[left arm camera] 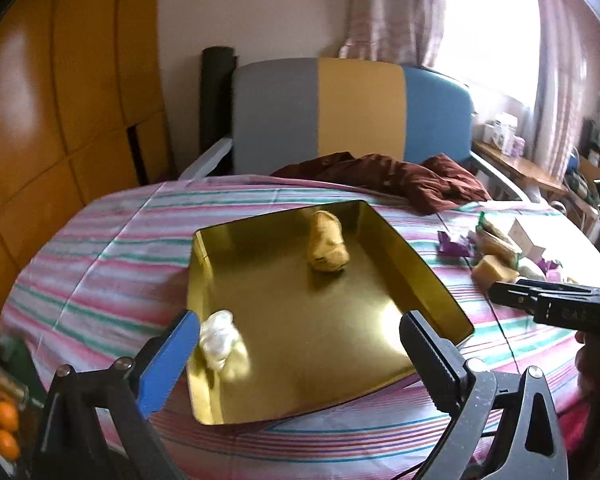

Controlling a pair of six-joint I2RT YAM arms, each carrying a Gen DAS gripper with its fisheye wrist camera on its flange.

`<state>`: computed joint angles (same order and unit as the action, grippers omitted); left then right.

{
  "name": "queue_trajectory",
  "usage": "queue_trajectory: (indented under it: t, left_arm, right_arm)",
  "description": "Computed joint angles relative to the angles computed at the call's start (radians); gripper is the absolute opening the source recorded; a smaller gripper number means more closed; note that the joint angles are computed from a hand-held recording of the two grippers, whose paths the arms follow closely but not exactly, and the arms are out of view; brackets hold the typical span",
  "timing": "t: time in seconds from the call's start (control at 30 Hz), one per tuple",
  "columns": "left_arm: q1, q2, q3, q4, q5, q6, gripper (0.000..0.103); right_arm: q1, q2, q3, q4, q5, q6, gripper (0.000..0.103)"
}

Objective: Organize objects
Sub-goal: 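Reach the right tool to the pink hair roller and close on it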

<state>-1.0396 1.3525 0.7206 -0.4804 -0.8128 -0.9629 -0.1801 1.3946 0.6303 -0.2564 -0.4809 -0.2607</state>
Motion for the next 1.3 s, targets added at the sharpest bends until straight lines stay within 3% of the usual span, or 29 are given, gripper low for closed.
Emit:
queue_trajectory:
  t: [0.3, 0.77, 0.97, 1.3]
  left_arm:
    - [-0.013, 0.113, 0.102, 0.124, 0.062, 0.170, 0.101]
    - [-0.011, 0.401, 0.375, 0.240, 0.200, 0.468, 0.100]
    - [0.008, 0.541, 0.531, 0.220, 0.267, 0.547, 0.096]
    - [0.057, 0.709, 0.729, 0.166, 0.371, 0.608, 0.094]
  right_arm:
    - [-0.251, 0.098, 0.095, -0.065, -0.030, -0.088, 0.067]
    - [-0.614, 0.335, 0.436, -0.220, -0.011, -0.122, 0.067]
    - [-0.657, 0.481, 0.591, -0.397, -0.051, -0.150, 0.067]
    - [-0.578, 0.539, 0.590, -0.319, -0.015, -0.076, 0.067]
